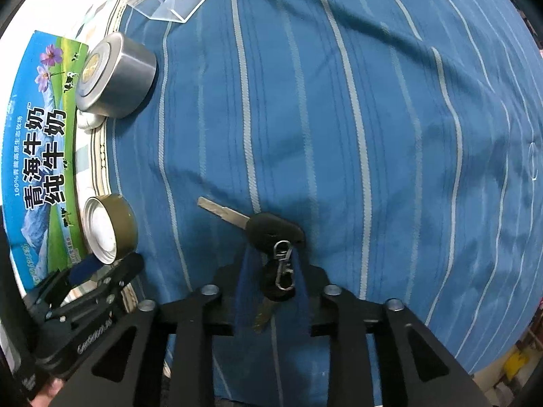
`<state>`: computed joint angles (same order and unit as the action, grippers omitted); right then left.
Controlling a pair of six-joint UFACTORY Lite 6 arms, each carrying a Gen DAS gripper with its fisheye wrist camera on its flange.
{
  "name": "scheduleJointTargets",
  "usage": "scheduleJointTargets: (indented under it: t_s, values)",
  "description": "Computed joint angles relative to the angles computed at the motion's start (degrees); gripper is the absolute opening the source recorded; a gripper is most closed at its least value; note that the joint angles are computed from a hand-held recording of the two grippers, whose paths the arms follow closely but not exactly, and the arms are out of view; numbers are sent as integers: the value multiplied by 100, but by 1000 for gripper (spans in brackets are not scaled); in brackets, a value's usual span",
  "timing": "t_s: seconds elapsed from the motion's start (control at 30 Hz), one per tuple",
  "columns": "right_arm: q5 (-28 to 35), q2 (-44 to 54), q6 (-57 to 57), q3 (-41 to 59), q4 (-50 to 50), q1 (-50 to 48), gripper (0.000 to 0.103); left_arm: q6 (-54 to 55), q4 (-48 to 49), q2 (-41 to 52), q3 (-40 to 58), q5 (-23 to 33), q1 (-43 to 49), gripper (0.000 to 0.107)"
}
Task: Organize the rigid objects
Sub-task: 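Grasp the silver tin lid with the left tool while the right tool holds the key, then carry the tin lid and car key over the blue box with both tools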
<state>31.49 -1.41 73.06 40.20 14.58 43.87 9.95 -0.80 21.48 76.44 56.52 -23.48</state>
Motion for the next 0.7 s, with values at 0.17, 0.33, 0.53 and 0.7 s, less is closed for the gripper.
scheduleJointTargets:
  t_s: [0.17,0.33,0.53,0.7]
  values:
    - [-8,30,264,101,-83,66,42,-68,0,540,684,75,256,83]
    - [36,108,490,191,-157,152,43,-136,123,1429,1659,329,257,83]
    - [-195,286,322,78,188,46,43,-516,256,1651,1866,144,-84,63]
    - [-105,379,1082,179,-248,313,17,-1284,446,530,365,-385,-953,63]
